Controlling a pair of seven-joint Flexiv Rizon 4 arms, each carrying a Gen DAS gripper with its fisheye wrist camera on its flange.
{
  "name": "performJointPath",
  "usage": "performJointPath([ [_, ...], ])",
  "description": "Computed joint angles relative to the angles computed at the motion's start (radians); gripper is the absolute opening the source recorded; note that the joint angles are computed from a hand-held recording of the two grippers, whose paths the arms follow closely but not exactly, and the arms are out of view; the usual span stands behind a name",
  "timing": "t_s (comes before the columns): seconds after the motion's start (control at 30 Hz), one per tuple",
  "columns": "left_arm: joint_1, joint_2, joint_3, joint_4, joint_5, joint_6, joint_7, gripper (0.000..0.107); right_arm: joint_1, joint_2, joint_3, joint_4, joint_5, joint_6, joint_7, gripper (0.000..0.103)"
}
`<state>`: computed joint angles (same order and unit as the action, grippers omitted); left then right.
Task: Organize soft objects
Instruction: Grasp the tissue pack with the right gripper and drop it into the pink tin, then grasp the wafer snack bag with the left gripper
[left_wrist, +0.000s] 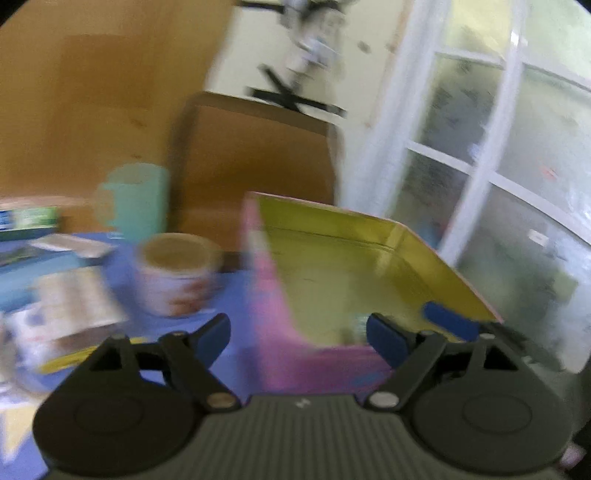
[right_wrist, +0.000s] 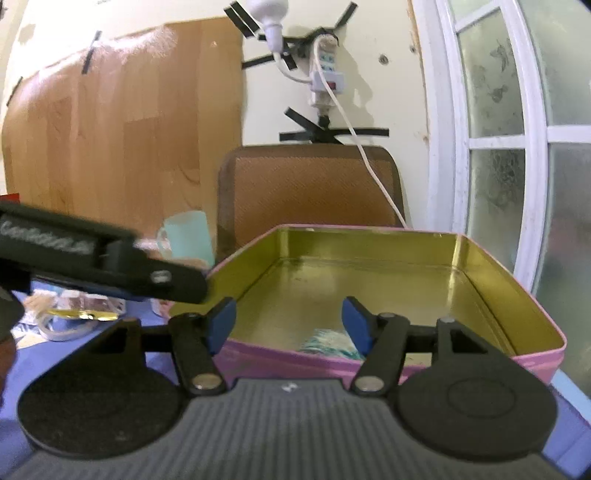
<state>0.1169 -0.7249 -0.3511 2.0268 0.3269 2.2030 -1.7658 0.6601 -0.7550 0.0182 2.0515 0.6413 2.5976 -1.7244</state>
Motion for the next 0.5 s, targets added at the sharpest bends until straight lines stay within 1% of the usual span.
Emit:
performJointPath([
  [0.03, -0.006, 0.009, 0.039, 0.034, -0.02, 0.049, -0.004, 0.088, -0.003, -0.007, 0.01, 0.002, -0.024, 0.029, 0.012, 0.065],
  [0.07, -0.029, 0.018, 0.086, 0.063, -0.056, 0.09, -0.001, 0.089, -0.008, -0.014, 0.023, 0.006, -0.058, 0.056, 0.027, 0.065],
  [0.1, -0.072, 0.029, 0.16, 0.107, -0.123, 0.143, 0.012, 0.089, -0.01, -0.016, 0.033, 0.011, -0.098, 0.067, 0.034, 0.064],
  [0.13, -0.12, 0.037, 0.229, 0.151, -0.208, 0.185, 0.031, 0.089, -0.008, -0.015, 0.039, 0.017, -0.136, 0.062, 0.033, 0.062],
  [0.2, -0.168, 0.036, 0.309, 0.215, -0.329, 0.238, 0.062, 0.086, -0.001, -0.01, 0.043, 0.019, -0.214, 0.017, 0.023, 0.056],
  [0.23, -0.18, 0.032, 0.336, 0.244, -0.381, 0.264, 0.073, 0.086, 0.0, -0.006, 0.047, 0.014, -0.248, -0.017, 0.025, 0.055],
  [0.3, -0.161, 0.018, 0.348, 0.284, -0.428, 0.314, 0.057, 0.086, -0.009, 0.003, 0.065, 0.002, -0.326, -0.091, 0.055, 0.055],
  [0.37, -0.112, -0.001, 0.337, 0.307, -0.421, 0.356, 0.01, 0.087, -0.028, 0.005, 0.075, -0.033, -0.405, -0.173, 0.102, 0.057],
  [0.4, -0.084, -0.013, 0.327, 0.312, -0.405, 0.371, -0.018, 0.087, -0.024, 0.005, 0.072, -0.064, -0.427, -0.24, 0.126, 0.066],
  [0.43, -0.049, -0.016, 0.309, 0.313, -0.372, 0.37, -0.049, 0.087, -0.005, 0.001, 0.055, -0.093, -0.419, -0.288, 0.142, 0.078],
  [0.47, -0.017, -0.021, 0.305, 0.308, -0.314, 0.385, -0.085, 0.088, 0.013, -0.008, 0.033, -0.135, -0.411, -0.34, 0.16, 0.083],
  [0.5, -0.014, -0.033, 0.3, 0.306, -0.312, 0.417, -0.081, 0.089, 0.02, -0.017, 0.019, -0.17, -0.416, -0.386, 0.183, 0.088],
])
